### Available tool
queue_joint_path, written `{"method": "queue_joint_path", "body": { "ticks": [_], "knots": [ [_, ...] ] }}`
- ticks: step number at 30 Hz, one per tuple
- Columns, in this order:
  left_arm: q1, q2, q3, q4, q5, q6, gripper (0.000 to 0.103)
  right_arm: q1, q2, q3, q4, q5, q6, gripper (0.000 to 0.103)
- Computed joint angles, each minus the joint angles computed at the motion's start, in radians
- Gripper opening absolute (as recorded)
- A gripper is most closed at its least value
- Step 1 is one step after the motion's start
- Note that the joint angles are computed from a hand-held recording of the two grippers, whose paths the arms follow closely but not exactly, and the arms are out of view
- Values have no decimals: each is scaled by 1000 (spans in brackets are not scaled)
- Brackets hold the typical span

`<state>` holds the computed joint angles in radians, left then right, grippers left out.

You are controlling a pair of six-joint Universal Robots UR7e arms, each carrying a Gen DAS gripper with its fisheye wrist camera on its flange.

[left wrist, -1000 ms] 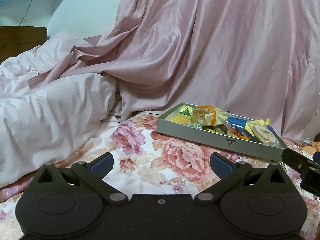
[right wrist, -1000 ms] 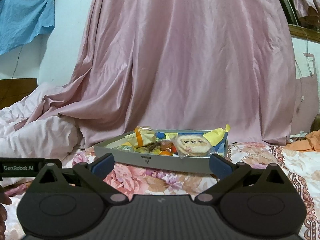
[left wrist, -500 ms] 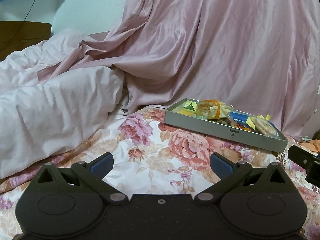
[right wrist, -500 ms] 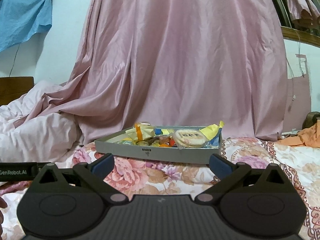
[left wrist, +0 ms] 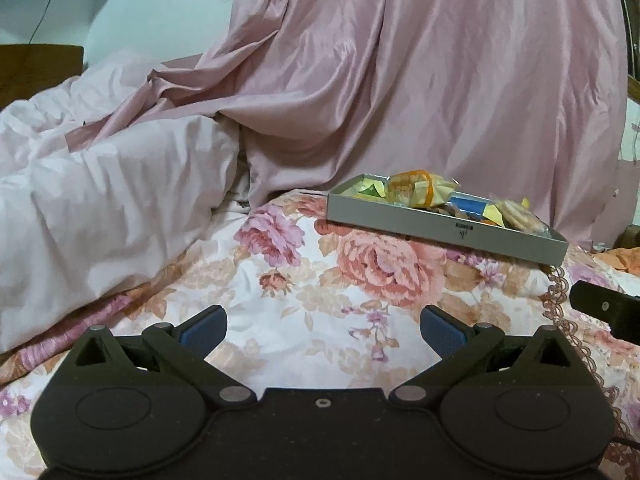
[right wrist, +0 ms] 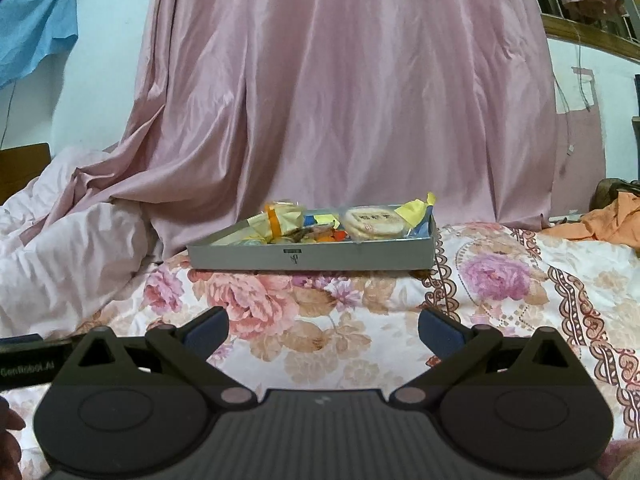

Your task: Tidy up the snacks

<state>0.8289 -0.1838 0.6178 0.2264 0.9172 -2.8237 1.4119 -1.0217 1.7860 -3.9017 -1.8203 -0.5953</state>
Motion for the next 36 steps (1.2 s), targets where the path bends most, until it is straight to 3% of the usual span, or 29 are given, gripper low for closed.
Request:
{"method": "queue_joint_path", "body": {
  "ticks": [9, 14, 36],
  "knots": [
    [22, -12, 18, -4, 60, 40, 102, 13, 31, -11, 25, -48, -14, 103],
    [25, -4, 8, -6, 42, 36, 102, 23, 48, -22, 29, -70, -56, 103],
    [27, -16, 30, -27, 19, 32, 102, 22, 46, -25, 58, -91, -34, 103]
  ]
}}
